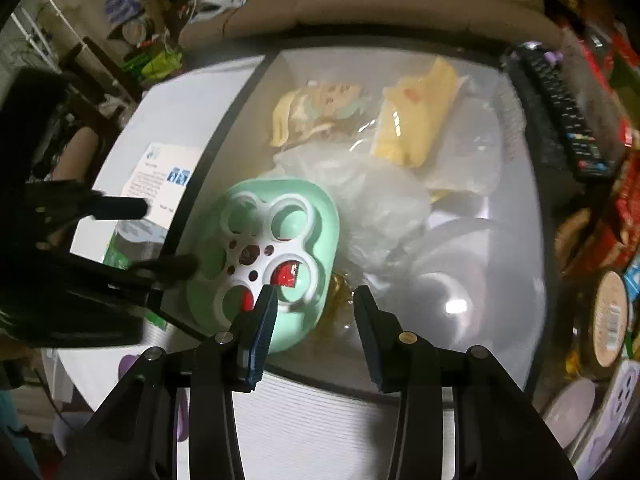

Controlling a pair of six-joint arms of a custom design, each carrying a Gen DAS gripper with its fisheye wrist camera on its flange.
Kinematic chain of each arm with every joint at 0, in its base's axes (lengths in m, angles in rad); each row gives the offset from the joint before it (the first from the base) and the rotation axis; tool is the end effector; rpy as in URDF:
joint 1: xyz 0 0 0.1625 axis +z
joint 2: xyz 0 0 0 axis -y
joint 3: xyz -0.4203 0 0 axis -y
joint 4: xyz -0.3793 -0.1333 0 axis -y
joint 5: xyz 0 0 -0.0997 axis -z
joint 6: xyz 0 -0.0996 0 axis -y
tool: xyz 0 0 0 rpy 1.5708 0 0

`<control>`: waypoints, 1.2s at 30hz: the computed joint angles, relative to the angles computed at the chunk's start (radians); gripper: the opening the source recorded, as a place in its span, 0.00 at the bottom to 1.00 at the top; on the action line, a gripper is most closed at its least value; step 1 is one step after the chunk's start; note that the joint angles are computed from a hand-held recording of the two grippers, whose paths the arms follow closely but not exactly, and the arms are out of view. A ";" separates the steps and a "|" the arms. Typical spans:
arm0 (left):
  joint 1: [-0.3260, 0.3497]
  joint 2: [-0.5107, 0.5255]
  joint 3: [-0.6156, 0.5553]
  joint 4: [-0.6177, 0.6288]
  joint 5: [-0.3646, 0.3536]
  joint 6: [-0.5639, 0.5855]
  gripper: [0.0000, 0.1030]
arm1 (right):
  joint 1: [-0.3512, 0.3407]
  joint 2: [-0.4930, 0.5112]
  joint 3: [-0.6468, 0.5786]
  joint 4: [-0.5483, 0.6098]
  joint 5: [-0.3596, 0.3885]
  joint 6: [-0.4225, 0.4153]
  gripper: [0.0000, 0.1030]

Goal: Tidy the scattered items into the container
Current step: 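Move both tools to the purple lid with pink cutters and grasp it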

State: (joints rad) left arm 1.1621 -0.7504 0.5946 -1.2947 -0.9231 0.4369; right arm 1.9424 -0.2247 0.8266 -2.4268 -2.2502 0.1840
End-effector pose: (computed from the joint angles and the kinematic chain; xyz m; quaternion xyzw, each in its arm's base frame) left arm -0.1292 -0.7849 0.4172 0.4057 0.8551 0.0615 0.3168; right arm 0.3703 -0.7555 -0.0085 0.0456 -0.9351 0.2055 0.2851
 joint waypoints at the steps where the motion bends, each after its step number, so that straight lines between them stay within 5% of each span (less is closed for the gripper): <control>1: 0.007 -0.033 0.018 -0.028 -0.036 0.015 0.74 | 0.005 -0.022 0.053 -0.061 0.014 -0.014 0.41; 6: 0.090 -0.142 0.026 -0.023 -0.157 -0.010 0.78 | 0.032 -0.129 0.336 -0.318 0.132 -0.037 0.42; 11: 0.222 -0.255 0.121 -0.073 -0.159 -0.102 0.78 | 0.057 -0.121 0.457 -0.422 0.206 -0.034 0.42; 18: 0.365 -0.369 0.271 -0.146 -0.270 -0.187 0.77 | 0.052 0.025 0.383 -0.407 0.338 0.031 0.42; 23: 0.384 -0.411 0.341 -0.184 -0.299 -0.164 0.76 | 0.059 0.123 0.286 -0.372 0.336 0.078 0.42; 27: 0.386 -0.416 0.400 -0.221 -0.284 -0.142 0.62 | 0.066 0.169 0.240 -0.347 0.279 0.105 0.23; 33: 0.386 -0.447 0.499 -0.296 -0.298 -0.096 0.44 | 0.060 0.185 0.247 -0.353 0.269 0.119 0.20; 36: 0.378 -0.449 0.517 -0.302 -0.295 -0.087 0.22 | 0.063 0.201 0.218 -0.337 0.270 0.112 0.21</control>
